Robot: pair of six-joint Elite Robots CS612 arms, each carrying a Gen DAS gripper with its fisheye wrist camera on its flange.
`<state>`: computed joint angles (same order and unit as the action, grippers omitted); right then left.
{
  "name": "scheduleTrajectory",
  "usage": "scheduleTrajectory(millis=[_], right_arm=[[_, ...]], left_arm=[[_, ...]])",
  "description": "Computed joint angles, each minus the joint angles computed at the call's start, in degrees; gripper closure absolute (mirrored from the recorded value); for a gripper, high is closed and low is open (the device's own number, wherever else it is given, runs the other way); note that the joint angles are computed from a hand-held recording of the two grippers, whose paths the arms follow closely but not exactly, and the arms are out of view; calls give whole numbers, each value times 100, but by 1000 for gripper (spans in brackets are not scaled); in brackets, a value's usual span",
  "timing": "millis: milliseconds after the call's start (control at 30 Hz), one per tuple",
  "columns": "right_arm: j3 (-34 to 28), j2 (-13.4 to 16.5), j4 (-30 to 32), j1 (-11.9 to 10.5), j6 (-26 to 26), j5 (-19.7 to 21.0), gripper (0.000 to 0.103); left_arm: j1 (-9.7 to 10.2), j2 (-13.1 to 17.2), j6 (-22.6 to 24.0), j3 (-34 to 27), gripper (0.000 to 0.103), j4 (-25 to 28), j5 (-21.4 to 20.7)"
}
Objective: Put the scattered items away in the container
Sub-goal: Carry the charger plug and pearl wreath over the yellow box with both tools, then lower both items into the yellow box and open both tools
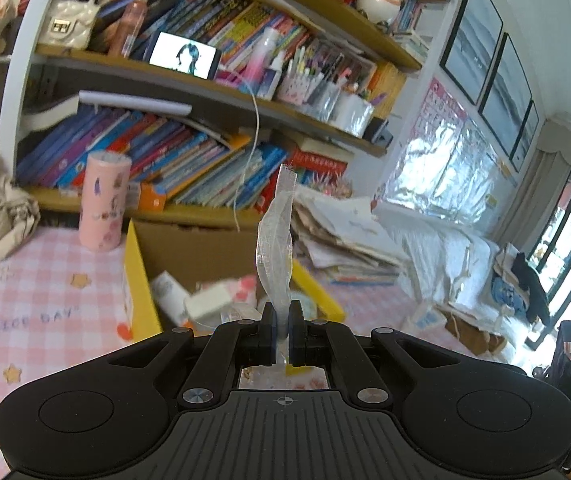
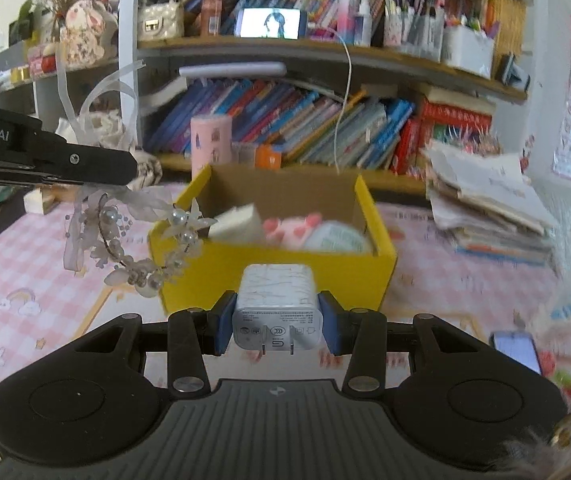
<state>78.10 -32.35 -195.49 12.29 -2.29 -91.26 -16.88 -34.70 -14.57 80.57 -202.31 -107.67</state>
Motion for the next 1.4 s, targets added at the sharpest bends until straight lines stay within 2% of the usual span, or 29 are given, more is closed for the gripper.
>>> scheduleTrajectory(millis=[300, 700, 867, 1000, 1200, 1400], right_arm=[[-785, 318, 97, -285, -488, 826, 62], [-2233, 993, 1195, -436, -961, 1613, 62], [-2907, 1300, 1921, -424, -1306, 1769, 62], [-3364, 1498, 2567, -426, -1369, 1921, 62], [-3795, 1697, 3026, -424, -1440, 2032, 62], [-4250, 1896, 3416, -412, -1378, 1884, 62]], left_arm=[[-158, 246, -82, -633, 100, 91, 678], [-308, 662, -133, -1483, 100, 959, 1908], [-336, 818, -26, -1799, 99, 1391, 2202], [-348, 939, 22, -1999, 99, 1598, 2411], [-320, 1080, -57, -2256, 98, 1841, 2580], [-301, 1200, -80, -2484, 93, 2124, 2646]])
